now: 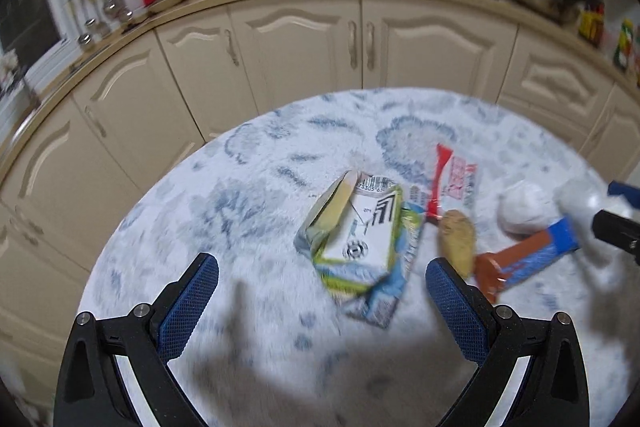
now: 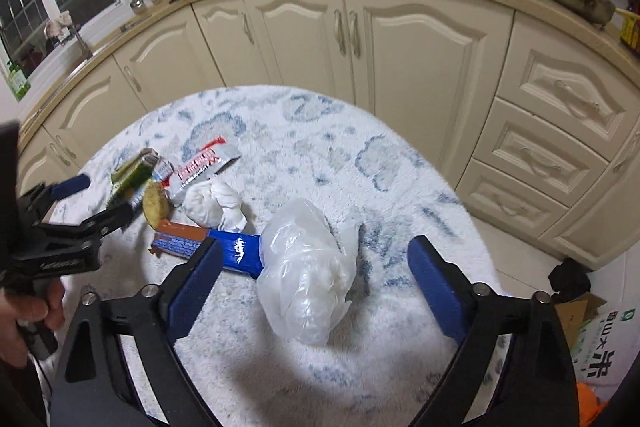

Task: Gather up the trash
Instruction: 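Grasp the white-green milk carton with the left gripper while the right grasps the clear plastic bag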

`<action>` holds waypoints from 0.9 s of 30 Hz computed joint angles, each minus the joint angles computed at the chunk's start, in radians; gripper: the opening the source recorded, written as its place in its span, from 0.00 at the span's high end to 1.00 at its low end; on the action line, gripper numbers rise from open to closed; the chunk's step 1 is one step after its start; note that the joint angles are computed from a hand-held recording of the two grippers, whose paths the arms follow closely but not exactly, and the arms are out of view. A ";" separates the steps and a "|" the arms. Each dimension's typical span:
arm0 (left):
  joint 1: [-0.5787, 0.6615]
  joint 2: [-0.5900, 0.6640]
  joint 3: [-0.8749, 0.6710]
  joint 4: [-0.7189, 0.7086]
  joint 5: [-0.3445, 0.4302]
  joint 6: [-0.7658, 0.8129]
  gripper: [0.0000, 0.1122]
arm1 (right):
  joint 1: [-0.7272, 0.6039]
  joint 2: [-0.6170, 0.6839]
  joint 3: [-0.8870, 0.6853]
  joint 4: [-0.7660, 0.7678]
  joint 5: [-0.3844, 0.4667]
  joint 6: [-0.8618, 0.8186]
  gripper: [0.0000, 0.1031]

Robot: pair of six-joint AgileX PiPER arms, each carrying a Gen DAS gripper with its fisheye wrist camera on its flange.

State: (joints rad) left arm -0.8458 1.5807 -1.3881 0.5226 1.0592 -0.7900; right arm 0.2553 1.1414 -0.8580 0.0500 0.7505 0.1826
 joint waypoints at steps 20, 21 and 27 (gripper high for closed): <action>0.115 0.061 0.059 -0.092 -0.270 0.104 0.43 | -0.011 -0.004 0.035 0.022 -0.016 -0.058 0.55; 0.117 0.053 0.077 -0.088 -0.278 0.088 0.43 | -0.011 -0.016 0.039 0.025 -0.011 -0.057 0.55; 0.098 -0.029 0.177 -0.023 -0.280 -0.044 0.43 | 0.008 -0.106 0.051 0.020 0.036 -0.017 0.55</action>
